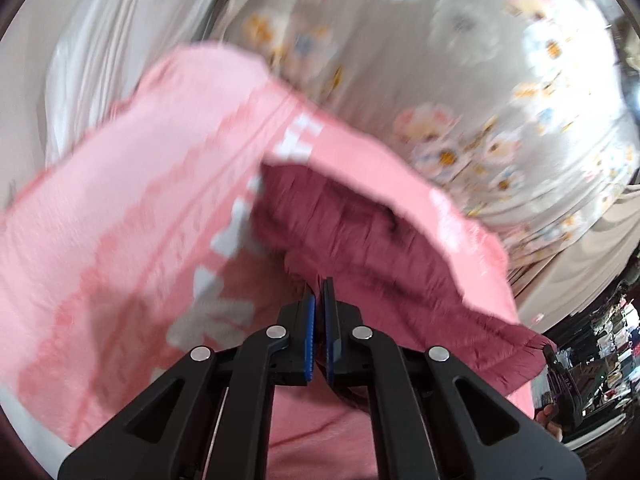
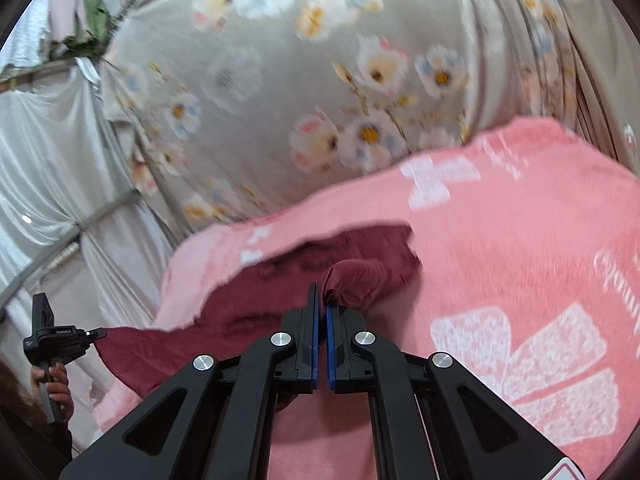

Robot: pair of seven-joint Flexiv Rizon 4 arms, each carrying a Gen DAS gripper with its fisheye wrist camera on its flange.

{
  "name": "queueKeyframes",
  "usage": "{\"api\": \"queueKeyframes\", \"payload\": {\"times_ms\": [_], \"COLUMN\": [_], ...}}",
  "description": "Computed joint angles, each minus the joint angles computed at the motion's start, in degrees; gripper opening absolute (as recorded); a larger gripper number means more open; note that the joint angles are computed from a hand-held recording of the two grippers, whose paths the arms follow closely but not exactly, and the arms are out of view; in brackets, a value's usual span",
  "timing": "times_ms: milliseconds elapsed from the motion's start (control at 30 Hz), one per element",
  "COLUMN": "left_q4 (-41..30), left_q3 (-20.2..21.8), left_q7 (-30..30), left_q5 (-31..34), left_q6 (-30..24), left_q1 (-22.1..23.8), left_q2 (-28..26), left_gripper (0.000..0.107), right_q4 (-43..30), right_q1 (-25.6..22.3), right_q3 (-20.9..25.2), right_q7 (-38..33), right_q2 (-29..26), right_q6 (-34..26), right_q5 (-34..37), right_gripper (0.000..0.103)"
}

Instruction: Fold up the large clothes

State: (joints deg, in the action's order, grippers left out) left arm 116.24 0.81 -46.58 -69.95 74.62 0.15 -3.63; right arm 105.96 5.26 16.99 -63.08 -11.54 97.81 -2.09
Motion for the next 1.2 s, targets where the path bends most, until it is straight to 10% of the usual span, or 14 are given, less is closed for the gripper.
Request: {"api": "queueKeyframes", "payload": {"times_ms": [200, 367, 500, 833, 900, 967, 1100, 1200], "left_q4": [-9.1, -29.8, -45.4, -35.6, -33.7, -32.3, -36.0, -40.9], "left_q3": [3.1, 16.7, 4.9, -2.4, -4.0, -4.4, -4.5, -12.4], "left_q7": [2.7, -18.7, -37.7, -29.1, -27.5, -27.1, -32.0, -37.0], "left_q5": [-3.4, 19.6, 44.3, 42.7, 41.7, 40.8, 44.7, 47.9], "left_q6": [5.8, 1.7, -10.2, -8.9, -9.2, -9.0, -12.0, -16.8], "left_q1": [-4.7, -9.4, 4.3, 7.9, 9.0, 9.5, 10.9, 17.5], "left_q2": [-3.3, -20.0, -29.4, -24.7, -23.3, -23.2, -27.8, -33.3], "left_gripper": [0.000, 0.000, 0.000, 0.001, 0.013, 0.060, 0.065, 0.065], "right_q4": [-9.1, -28.2, -41.2, -48.1, -46.7, -45.8, -45.5, -45.3], "right_q1": [0.8, 1.5, 7.3, 10.9, 10.8, 10.9, 10.3, 10.2], "right_q3": [-2.5, -4.4, -10.8, -15.8, -16.4, -17.1, -16.8, -16.8], "right_q7": [2.1, 6.9, 10.3, 11.4, 12.4, 13.3, 13.9, 14.1], "right_q2": [-5.0, -18.8, -27.7, -32.8, -32.3, -31.9, -31.8, -31.8], "right_q6": [3.2, -8.5, -19.3, -24.1, -22.8, -22.4, -23.0, -23.2], "right_q5": [-2.8, -5.6, -8.1, -9.9, -9.9, -10.4, -11.0, -11.3], "right_gripper": [0.003, 0.003, 0.003, 0.003, 0.003, 0.003, 0.003, 0.003]}}
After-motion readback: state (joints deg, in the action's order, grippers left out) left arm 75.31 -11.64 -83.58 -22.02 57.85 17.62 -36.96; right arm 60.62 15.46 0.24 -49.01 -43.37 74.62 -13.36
